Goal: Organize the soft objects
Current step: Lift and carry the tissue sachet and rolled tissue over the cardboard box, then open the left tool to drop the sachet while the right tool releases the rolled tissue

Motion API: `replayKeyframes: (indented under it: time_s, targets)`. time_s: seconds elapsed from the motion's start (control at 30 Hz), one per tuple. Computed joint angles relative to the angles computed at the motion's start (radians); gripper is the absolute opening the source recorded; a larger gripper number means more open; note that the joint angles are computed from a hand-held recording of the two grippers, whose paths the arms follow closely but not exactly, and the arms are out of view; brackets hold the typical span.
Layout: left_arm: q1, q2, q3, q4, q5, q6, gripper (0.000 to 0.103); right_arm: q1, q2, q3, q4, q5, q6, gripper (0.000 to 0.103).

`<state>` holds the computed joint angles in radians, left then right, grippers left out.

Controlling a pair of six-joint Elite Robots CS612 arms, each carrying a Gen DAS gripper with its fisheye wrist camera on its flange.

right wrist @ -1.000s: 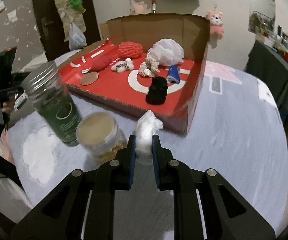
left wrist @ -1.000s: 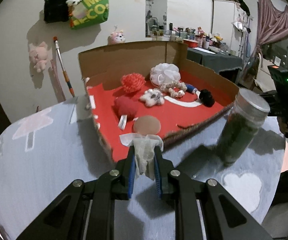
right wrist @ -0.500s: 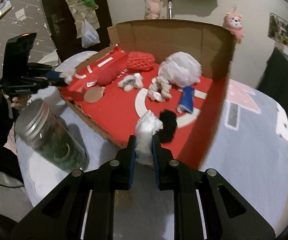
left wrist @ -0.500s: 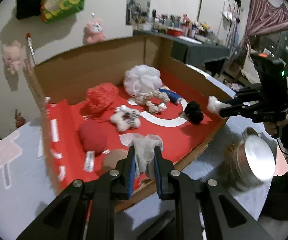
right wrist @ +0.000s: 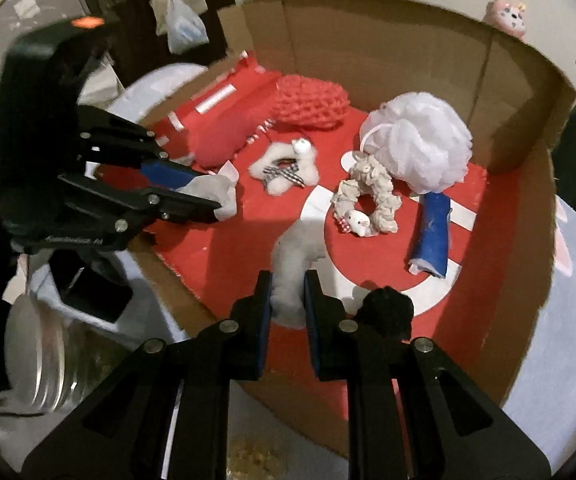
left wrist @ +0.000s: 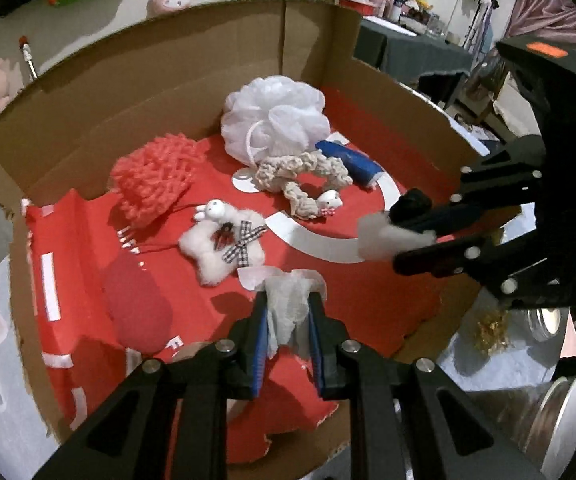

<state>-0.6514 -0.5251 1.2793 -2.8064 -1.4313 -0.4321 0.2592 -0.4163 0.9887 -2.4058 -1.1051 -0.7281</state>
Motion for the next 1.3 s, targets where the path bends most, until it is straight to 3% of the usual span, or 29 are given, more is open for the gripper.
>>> replayKeyframes:
  time_s: [0.17, 0.53, 0.9, 1.3]
  targets:
    - [0.001, 0.018, -0.041, 0.055, -0.008, 0.012, 0.018, 0.018, 0.035, -0.078, 0.093, -0.074, 0.007, 0.015]
    - [0.005, 0.045, -0.091, 0.128, -0.014, 0.015, 0.027, 0.033, 0.064, -0.124, 0.109, -0.155, 0.014, 0.017]
    - [0.003, 0.051, -0.092, 0.122, -0.002, 0.009, 0.043, 0.038, 0.061, -0.111, 0.069, -0.18, 0.012, 0.019]
    - [-0.006, 0.005, -0.004, 0.004, 0.046, -0.028, 0.064, 0.039, 0.063, -0.108, 0.03, -0.197, 0.038, 0.023]
